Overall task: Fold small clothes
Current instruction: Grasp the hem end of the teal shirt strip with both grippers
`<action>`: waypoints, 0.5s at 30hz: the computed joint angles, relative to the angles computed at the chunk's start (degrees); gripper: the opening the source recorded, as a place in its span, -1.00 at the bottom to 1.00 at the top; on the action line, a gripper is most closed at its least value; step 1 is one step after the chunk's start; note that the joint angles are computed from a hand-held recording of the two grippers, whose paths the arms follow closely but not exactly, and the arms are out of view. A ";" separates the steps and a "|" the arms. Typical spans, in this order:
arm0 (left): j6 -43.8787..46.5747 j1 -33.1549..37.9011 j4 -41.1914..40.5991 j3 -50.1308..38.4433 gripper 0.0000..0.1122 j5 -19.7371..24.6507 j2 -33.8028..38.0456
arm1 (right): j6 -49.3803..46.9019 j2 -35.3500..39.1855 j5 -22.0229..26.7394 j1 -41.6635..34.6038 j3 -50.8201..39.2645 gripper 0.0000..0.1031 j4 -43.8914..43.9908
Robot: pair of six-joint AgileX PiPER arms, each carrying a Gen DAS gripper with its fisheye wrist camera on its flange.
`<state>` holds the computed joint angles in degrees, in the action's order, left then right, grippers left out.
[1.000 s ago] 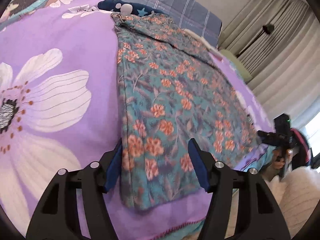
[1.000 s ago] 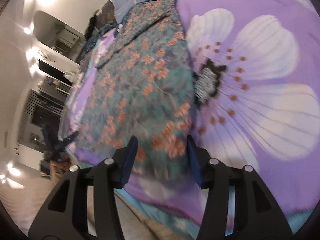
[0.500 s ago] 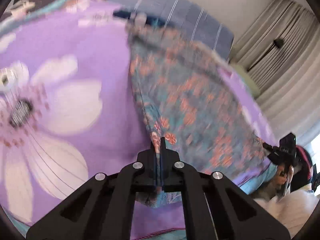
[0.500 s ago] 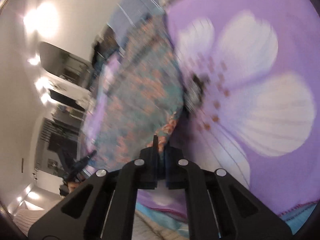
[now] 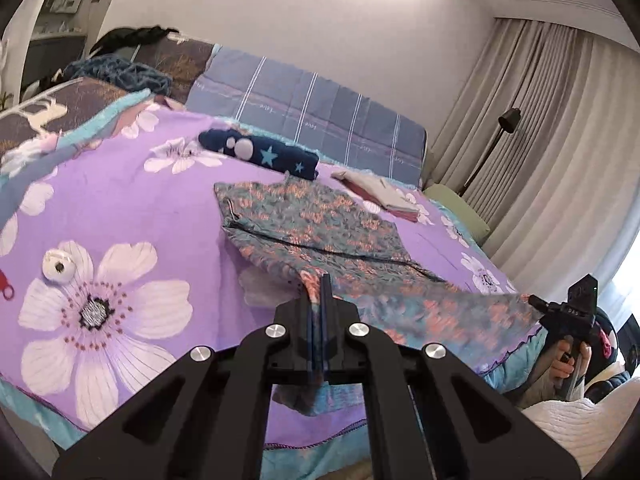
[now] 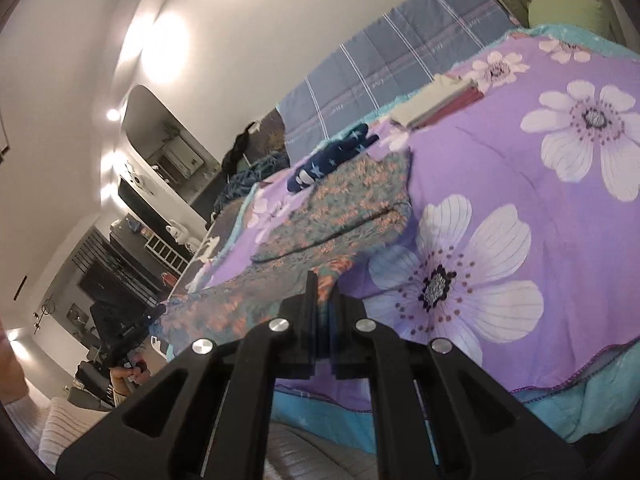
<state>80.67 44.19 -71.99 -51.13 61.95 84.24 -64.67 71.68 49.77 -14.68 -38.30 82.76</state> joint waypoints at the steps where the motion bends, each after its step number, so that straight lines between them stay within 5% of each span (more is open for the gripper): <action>1: -0.27 -0.30 0.26 0.20 -0.95 -0.15 0.23 | -0.52 1.39 -0.02 0.53 -0.40 -0.92 0.61; 9: -4.42 -6.12 1.64 -5.86 -0.94 -4.20 5.27 | -1.44 11.88 -3.31 4.94 -8.76 -0.91 5.89; 15: -12.08 -12.31 1.13 -21.82 -0.94 -8.30 15.90 | 1.89 23.89 -8.44 8.15 -23.83 -0.91 10.47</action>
<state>68.59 31.89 -70.87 -72.95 53.65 100.14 -62.78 95.57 41.33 -6.53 -62.13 93.23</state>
